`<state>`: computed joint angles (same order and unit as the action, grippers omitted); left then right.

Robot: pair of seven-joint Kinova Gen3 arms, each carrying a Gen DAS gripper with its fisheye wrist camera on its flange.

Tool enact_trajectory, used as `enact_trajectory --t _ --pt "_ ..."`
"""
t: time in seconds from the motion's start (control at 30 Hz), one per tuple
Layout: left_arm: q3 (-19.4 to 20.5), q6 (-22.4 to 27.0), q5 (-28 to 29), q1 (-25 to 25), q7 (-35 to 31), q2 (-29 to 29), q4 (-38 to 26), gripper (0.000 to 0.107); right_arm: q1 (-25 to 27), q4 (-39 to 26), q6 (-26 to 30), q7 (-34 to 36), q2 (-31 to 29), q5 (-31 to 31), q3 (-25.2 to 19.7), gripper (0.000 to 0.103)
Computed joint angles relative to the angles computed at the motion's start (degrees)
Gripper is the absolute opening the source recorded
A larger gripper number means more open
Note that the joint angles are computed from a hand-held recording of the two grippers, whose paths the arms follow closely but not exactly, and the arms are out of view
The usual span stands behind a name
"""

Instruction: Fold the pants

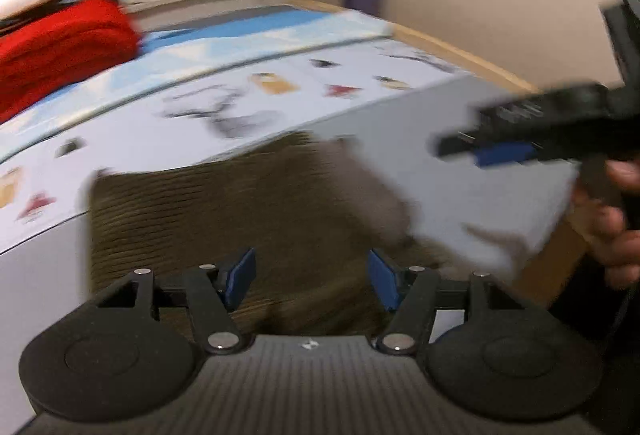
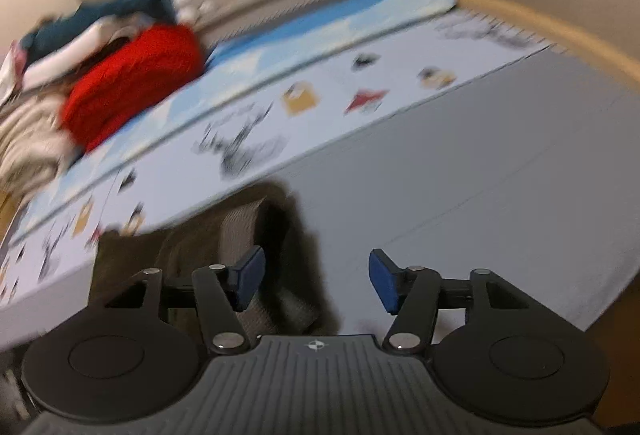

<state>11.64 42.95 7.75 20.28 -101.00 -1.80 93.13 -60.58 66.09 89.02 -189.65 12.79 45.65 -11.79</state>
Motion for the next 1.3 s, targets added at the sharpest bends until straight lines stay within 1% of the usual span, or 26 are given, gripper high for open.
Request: enact_trajectory --t 0.03,0.1,0.13,0.17,0.23,0.27,0.3,0.33,0.4,0.43,0.5,0.53,0.6,0.67,0.7,0.73,0.77,0.83,0.9,0.97,1.03,1.1,1.17,1.23,1.27,1.3 --pt "-1.0 -0.4 0.0 -1.0 -0.4 -0.4 0.6 0.061 1.1 0.2 -2.1 1.0 -0.1 -1.7 0.0 0.061" --pt "-3.1 0.2 1.1 -3.2 -1.5 -0.2 0.8 0.048 3.4 -0.4 -5.6 3.3 0.6 -4.9 -0.1 0.066" --pt "-4.0 1.3 1.9 -4.3 -1.9 0.1 0.7 0.037 5.4 -1.3 -6.7 4.2 1.4 -6.4 -1.4 0.068" --pt "-4.5 2.9 2.5 -5.3 -2.1 1.0 0.2 0.026 6.6 -2.4 -7.0 5.0 2.3 -8.0 -1.8 0.068" --pt "-5.2 5.6 3.7 -6.9 -3.1 2.0 0.3 0.019 10.4 -5.7 -5.6 6.6 5.0 -10.9 -4.8 0.068" --pt "-5.3 5.6 4.4 -7.6 -3.9 2.0 1.5 0.019 11.4 -7.1 -4.8 7.1 6.3 -12.3 -5.3 0.067" --pt "-5.5 4.6 5.3 -8.1 -5.4 1.0 3.3 0.019 11.5 -7.8 -4.9 7.0 7.0 -13.3 -4.8 0.062" --pt "-5.4 2.7 5.9 -8.3 -6.8 -0.1 5.1 0.019 11.0 -8.4 -5.1 7.2 7.6 -13.8 -4.0 0.054" --pt "-5.1 -0.2 6.0 -8.2 -8.4 -1.7 7.4 0.019 7.4 -11.1 -3.0 9.8 9.2 -13.6 -0.2 0.039" --pt "-5.4 -1.0 6.8 -8.2 -9.8 -1.9 8.1 0.019 5.4 -12.2 -2.1 11.3 9.9 -13.0 1.9 0.036" --pt "-6.7 -1.7 10.3 -8.6 -13.4 -2.5 9.2 0.02 1.7 -13.0 -1.4 11.8 10.2 -10.7 4.7 0.026" --pt "-7.0 -1.9 11.6 -8.8 -14.2 -2.7 9.7 0.02 -0.2 -12.7 -1.1 11.2 9.8 -8.5 5.7 0.014" --pt "-8.2 -1.3 15.3 -9.4 -16.8 -3.1 10.2 0.02 -4.1 -10.4 -2.0 9.6 8.0 -4.3 8.0 0.013" --pt "-8.3 -1.3 16.6 -9.6 -18.4 -3.6 10.7 0.02 -5.4 -10.7 -0.1 9.4 7.6 -3.3 7.9 0.013" --pt "-7.9 -1.0 15.8 -9.6 -18.6 -3.7 10.6 0.02 -4.4 -11.8 2.2 10.0 8.3 -4.2 6.7 0.008" --pt "-7.5 -1.3 14.3 -9.0 -18.9 -3.7 10.7 0.02 -2.4 -12.8 4.5 10.6 9.3 -6.1 4.7 0.006" --pt "-6.7 -2.0 12.2 -8.6 -18.3 -3.8 11.1 0.02 0.2 -13.8 6.8 10.6 10.4 -8.4 2.6 0.0" --pt "-4.0 -4.2 7.7 -9.0 -16.9 -4.1 12.0 0.02 3.5 -15.7 11.0 10.7 12.2 -10.7 0.2 0.002" --pt "-4.4 -3.7 6.4 -8.0 -15.9 -3.9 11.1 0.02 3.5 -16.2 12.0 8.7 12.3 -9.2 -0.4 0.003" --pt "-4.1 -3.5 5.7 -8.3 -15.0 -4.4 10.3 0.025 -0.8 -15.1 10.8 9.5 11.4 -4.8 3.2 0.003" --pt "-6.1 -4.2 8.6 -7.4 -17.4 -5.3 10.3 0.027 -6.1 -14.4 9.3 13.1 11.1 -0.1 7.8 0.003" --pt "-8.7 -4.3 10.1 -5.3 -19.0 -5.7 10.2 0.028 -9.6 -13.0 4.9 17.5 10.6 3.6 10.4 0.004" --pt "-7.0 -4.6 8.0 -6.4 -17.5 -5.5 10.7 0.028 -8.9 -12.1 0.3 21.7 9.9 3.6 8.7 0.01" --pt "-3.7 -2.4 3.6 -8.4 -13.6 -3.6 10.2 0.029 -4.3 -11.6 -3.4 23.4 9.5 -0.1 3.8 0.02" --pt "-3.6 -2.5 2.4 -8.0 -12.6 -3.5 10.5 0.029 -1.6 -11.6 -3.8 22.8 10.2 -2.4 1.1 0.025" --pt "-3.7 -2.8 2.1 -7.6 -12.6 -3.7 10.6 0.029 1.0 -11.7 -3.3 22.4 11.0 -4.8 -1.4 0.025"
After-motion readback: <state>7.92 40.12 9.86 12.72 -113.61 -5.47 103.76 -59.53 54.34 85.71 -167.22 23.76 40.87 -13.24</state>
